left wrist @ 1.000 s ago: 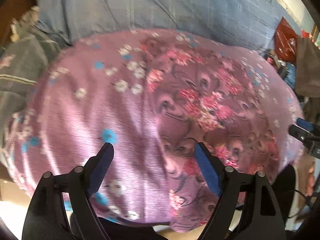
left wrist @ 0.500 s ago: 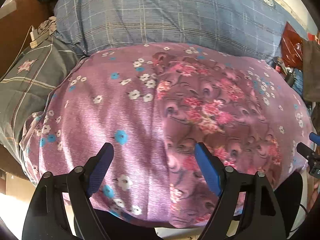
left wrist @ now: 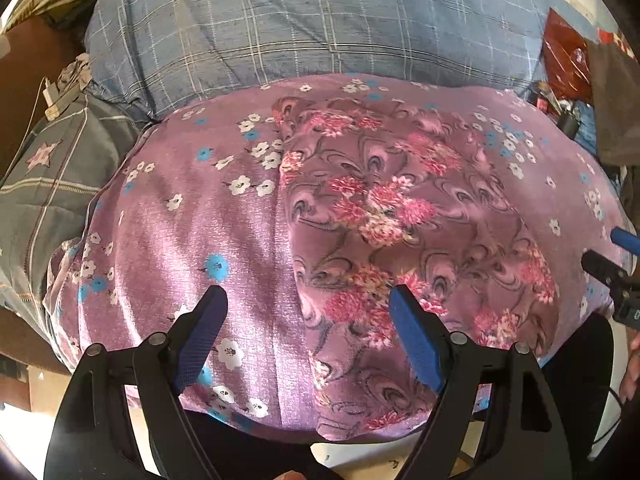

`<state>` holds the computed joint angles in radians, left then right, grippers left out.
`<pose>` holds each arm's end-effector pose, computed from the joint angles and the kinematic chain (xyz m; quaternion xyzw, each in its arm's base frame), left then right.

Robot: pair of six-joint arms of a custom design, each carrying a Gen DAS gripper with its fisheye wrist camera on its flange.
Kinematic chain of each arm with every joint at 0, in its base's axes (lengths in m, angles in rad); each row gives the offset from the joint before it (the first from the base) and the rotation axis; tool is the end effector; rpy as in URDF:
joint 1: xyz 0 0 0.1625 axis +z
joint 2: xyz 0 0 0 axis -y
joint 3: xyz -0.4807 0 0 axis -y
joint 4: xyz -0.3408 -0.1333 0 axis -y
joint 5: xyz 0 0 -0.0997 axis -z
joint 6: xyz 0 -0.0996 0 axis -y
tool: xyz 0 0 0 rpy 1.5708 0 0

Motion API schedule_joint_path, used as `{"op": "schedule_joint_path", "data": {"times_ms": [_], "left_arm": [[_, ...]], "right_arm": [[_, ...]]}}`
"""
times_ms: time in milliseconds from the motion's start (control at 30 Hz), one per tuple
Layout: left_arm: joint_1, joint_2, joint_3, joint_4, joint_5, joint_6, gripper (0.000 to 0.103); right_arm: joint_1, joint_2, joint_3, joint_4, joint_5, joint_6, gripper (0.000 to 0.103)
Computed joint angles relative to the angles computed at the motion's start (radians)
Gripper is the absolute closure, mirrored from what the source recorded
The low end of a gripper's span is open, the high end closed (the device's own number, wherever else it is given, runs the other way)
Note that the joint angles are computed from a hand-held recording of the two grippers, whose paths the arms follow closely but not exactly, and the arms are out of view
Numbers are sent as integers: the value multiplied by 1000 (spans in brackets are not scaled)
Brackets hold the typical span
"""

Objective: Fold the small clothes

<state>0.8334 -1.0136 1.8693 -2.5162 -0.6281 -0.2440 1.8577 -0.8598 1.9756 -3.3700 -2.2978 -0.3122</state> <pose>-0.2331 -0.5748 0.2638 0.1976 0.8681 -0.2490 0.3813 0.2307 -0.5448 0.2259 0.1460 -0.8766 0.3089 0.3389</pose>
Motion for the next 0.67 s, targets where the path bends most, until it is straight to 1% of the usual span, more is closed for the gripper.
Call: {"op": "schedule_joint_path", "data": {"times_ms": [100,200,267,400,567,667], "left_arm": [[-4,2,4,-7,-1,19,20],[-3,-3,-2,6,-33,11,20],[-5,-9,11,-37,-66,38,20],[-15,-11,28,-75,-82,61,19],[-24,-11,38,-49,-78,50,19],[-29,-8,42,-17,-59,13,19]], "right_arm": [[4,6,-7,-2,1,-4,7],[9,11,-11,-9,1,-13,7],[12,15,-13,-17,1,-21,7],[15,18,-19,-19,-2,-29,7],[20,16,-13,-41,-10,-55,7],[25,25,-10,-73,-43,-82,6]]}}
